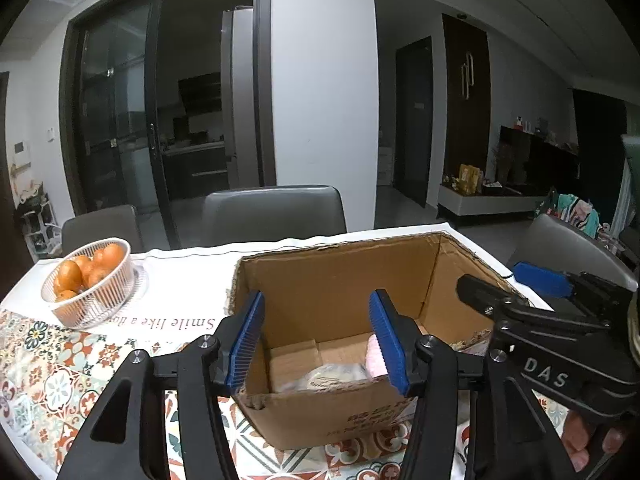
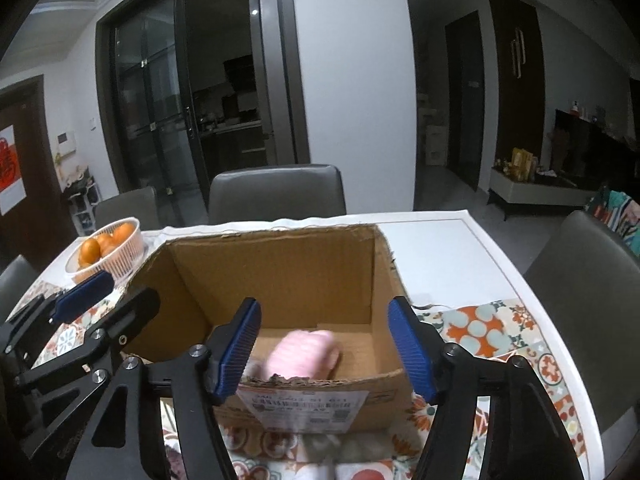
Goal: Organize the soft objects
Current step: 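Lower both items into the box and open both grippers, then move both grippers back toward the remaining soft items on the table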
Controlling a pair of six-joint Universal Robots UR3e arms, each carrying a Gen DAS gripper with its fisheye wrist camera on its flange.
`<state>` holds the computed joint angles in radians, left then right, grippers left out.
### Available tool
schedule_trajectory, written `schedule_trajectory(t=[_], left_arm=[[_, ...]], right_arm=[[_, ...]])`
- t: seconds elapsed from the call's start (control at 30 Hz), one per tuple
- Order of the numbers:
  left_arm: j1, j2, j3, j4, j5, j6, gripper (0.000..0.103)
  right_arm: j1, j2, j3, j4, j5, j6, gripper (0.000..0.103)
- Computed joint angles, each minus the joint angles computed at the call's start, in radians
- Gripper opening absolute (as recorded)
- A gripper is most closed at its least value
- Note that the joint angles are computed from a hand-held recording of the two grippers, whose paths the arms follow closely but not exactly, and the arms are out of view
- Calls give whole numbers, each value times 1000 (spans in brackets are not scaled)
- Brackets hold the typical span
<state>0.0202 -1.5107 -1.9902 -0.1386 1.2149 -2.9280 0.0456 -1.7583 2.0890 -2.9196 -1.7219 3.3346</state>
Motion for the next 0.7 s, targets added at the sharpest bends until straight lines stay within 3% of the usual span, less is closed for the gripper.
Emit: schedule_trajectory(t=[0.43,0.7], left_arm=[[140,285,-95,-195,-122,71,60],[322,578,-192,-432,-266,149,60]], right_arm=[[96,-139,17,88,-86,42,68],[215,-203,19,152,-173,100,68]])
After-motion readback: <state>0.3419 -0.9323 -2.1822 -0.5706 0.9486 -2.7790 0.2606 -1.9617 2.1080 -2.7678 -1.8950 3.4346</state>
